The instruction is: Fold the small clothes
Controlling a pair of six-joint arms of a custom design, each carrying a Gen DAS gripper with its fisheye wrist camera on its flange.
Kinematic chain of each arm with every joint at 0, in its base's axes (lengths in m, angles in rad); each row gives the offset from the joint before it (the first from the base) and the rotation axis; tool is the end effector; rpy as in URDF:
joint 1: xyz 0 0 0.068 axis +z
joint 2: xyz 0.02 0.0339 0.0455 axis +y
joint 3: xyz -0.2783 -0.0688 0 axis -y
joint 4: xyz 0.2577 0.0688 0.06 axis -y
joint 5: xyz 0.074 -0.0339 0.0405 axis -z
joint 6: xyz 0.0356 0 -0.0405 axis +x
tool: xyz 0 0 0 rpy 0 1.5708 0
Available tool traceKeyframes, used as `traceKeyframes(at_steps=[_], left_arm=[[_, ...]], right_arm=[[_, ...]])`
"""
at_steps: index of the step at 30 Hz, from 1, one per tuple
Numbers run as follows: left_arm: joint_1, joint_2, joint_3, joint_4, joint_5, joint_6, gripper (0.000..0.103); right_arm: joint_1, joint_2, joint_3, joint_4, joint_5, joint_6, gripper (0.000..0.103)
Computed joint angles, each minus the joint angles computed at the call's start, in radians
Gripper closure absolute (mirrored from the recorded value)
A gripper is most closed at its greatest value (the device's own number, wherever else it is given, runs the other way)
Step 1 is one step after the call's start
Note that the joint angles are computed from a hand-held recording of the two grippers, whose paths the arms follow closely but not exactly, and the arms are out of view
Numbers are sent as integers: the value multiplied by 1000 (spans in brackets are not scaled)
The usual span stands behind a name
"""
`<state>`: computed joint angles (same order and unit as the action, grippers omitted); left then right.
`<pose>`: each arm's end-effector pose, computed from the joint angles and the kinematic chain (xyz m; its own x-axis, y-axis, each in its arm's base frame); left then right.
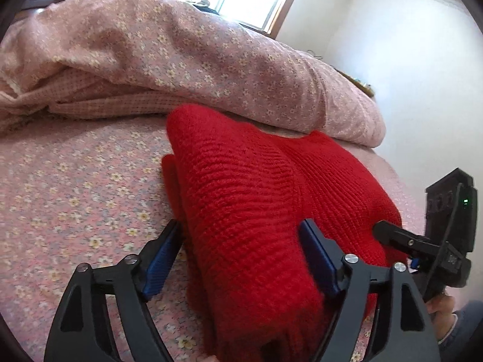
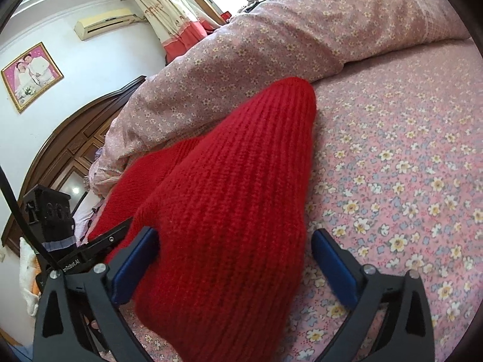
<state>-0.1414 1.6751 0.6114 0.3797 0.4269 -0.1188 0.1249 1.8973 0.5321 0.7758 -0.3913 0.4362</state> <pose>0.3039 -0.0581 0.1269 -0.6740 -0.0130 -0.7386 0.3687 0.8605 -0.3517 0.3054 0.0520 0.0776 -0.6815 0.3081 -0.6639 -0.1565 0.8248 0.5434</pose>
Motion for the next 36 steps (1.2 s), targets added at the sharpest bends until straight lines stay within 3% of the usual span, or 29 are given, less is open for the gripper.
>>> traceKeyframes(at_steps=[5,8,11,14,18,20,23,27,29,31,34,36], left_arm=[[-14,-142,-86,33,-95,46,22],[-6,-280,-155,19,-100,71,15],[-6,-428,-166,-110,-111,109,14],[-36,-621,-166,-271,-186,138,14],[-73,-877,-157,-454,-280,142,10],[-78,-1007,-185,-477,-309,103,4],[-15,-1179,-232,-515,-205,42,4],[9,-1176,-222,-611,-141,82,5],[-1,-1144,-230,-631,-151,106,4],[36,-1107,-256,-635,-103,133,5],[164,-1056,-331,-564,8,156,5],[227,-944,-333,-487,56,166,5]], right_arm=[[45,-92,-84,64,96,-2,0],[83,-170,-137,61,176,12,0],[143,-297,-200,33,275,18,0],[242,-470,-254,-61,410,-12,0],[432,-727,-340,-167,638,-49,0],[546,-850,-354,-266,799,-50,0],[711,-992,-370,-391,1016,-35,0],[908,-1105,-399,-533,1263,-1,0],[990,-1106,-443,-509,1380,5,0],[992,-1083,-460,-493,1379,13,0],[891,-1022,-437,-474,1253,1,0],[838,-978,-420,-432,1187,-37,0]])
